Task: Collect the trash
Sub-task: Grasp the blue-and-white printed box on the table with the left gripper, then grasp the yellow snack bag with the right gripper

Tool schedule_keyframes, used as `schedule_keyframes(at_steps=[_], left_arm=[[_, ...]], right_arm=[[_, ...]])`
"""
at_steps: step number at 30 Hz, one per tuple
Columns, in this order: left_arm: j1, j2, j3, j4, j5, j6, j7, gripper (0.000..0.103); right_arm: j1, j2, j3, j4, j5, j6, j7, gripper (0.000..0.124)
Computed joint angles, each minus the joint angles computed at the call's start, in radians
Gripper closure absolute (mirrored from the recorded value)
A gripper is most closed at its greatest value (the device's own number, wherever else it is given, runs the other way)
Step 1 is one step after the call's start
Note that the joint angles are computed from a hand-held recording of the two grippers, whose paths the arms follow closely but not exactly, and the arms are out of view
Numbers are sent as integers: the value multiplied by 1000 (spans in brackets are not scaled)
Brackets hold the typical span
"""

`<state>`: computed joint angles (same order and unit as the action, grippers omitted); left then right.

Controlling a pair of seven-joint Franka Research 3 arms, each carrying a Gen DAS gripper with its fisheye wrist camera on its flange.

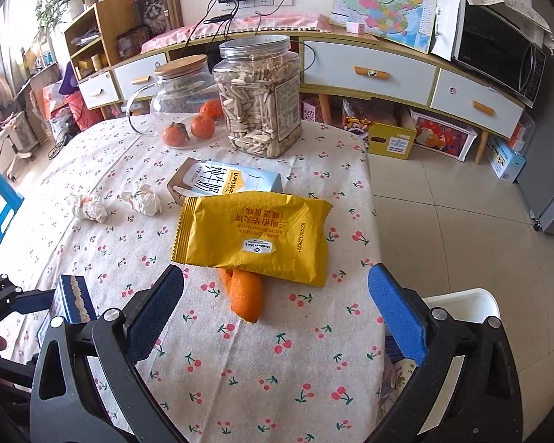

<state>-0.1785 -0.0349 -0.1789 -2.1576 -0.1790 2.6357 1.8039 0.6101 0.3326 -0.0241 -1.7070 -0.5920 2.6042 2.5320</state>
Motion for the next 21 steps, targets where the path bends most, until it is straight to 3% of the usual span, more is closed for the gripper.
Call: schedule_keyframes(at_steps=[6,9,13,21], left_arm=[[9,-12,11,2,-40,15,-14,46],[12,-6,15,16,-62,13,-8,46],[19,-13,21,15,-77,11,-3,46],[33,2,21,34,-68,-16,-27,46]], right_arm=[[-40,92,45,91,185,70,-157,28],[-5,127,4,145,211,72,-145,28],[8,170,-13,209,255,49,-154,28],[30,255,-56,342,270,-101,-144,28]])
